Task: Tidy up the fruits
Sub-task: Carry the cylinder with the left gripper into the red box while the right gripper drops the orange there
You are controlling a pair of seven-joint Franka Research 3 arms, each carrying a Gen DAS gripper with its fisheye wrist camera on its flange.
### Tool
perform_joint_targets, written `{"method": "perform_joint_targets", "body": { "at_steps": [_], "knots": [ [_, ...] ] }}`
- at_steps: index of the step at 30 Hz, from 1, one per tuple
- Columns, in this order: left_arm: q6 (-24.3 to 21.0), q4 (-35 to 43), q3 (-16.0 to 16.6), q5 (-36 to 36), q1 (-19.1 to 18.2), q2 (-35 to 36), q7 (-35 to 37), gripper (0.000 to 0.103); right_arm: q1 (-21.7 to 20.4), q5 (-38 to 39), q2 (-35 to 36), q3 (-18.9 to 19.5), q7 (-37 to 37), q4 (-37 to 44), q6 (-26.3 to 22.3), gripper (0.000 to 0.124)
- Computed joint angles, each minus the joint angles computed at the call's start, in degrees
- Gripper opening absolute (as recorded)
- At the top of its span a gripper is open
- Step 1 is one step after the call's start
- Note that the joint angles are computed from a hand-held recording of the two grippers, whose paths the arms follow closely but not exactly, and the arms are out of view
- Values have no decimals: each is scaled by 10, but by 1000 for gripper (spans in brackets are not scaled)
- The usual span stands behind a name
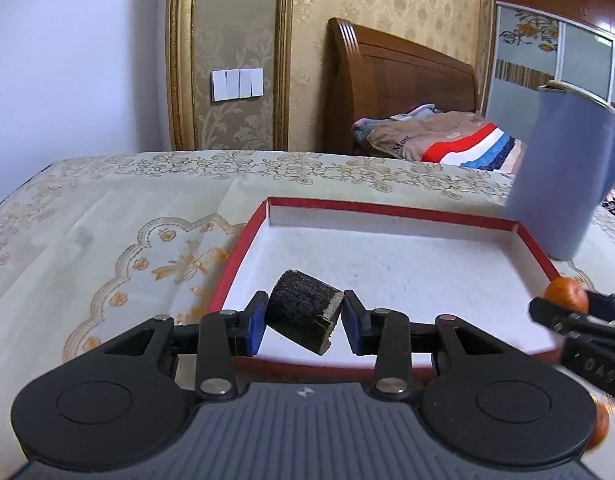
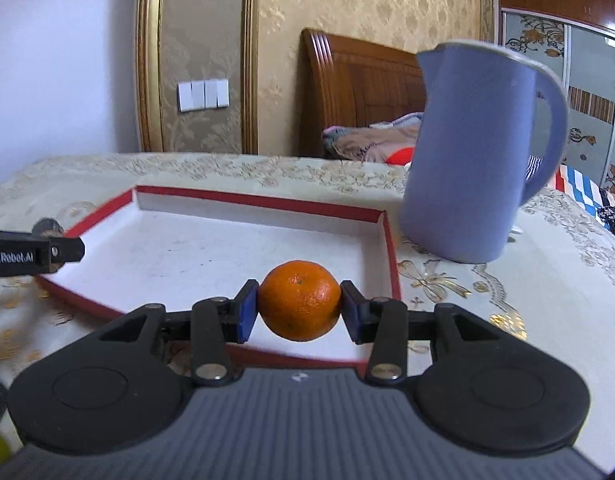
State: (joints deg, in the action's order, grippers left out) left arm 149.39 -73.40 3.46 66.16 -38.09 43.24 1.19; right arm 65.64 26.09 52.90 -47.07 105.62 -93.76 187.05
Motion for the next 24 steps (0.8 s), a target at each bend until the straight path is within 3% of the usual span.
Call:
{"method": "perform_joint_targets", "body": {
  "at_steps": [5,7,13,16,18,24],
  "knots": [
    [-45,109,-14,-72,12,72,89,39,-46,-31,22,18,27,73,-65,41],
    [-65,151,-12,-100,10,100,129,39,-77,-44,21,44,34,99,-87,41],
    [-68,213,-14,-182,22,145,199,39,-148,-86,24,106,44,167,-145,41],
    [-76,235,-10,-212,21,160,227,39,-142,-115,38,88,70,181,-162,41],
    [-72,239,-8,-225,20,162,237,39,-159,-126,30,111,69,187,-174,41],
    [-99,276,1,-251,11,183,275,39,-168,-170,20,123,95,183,-178,41]
  ]
}}
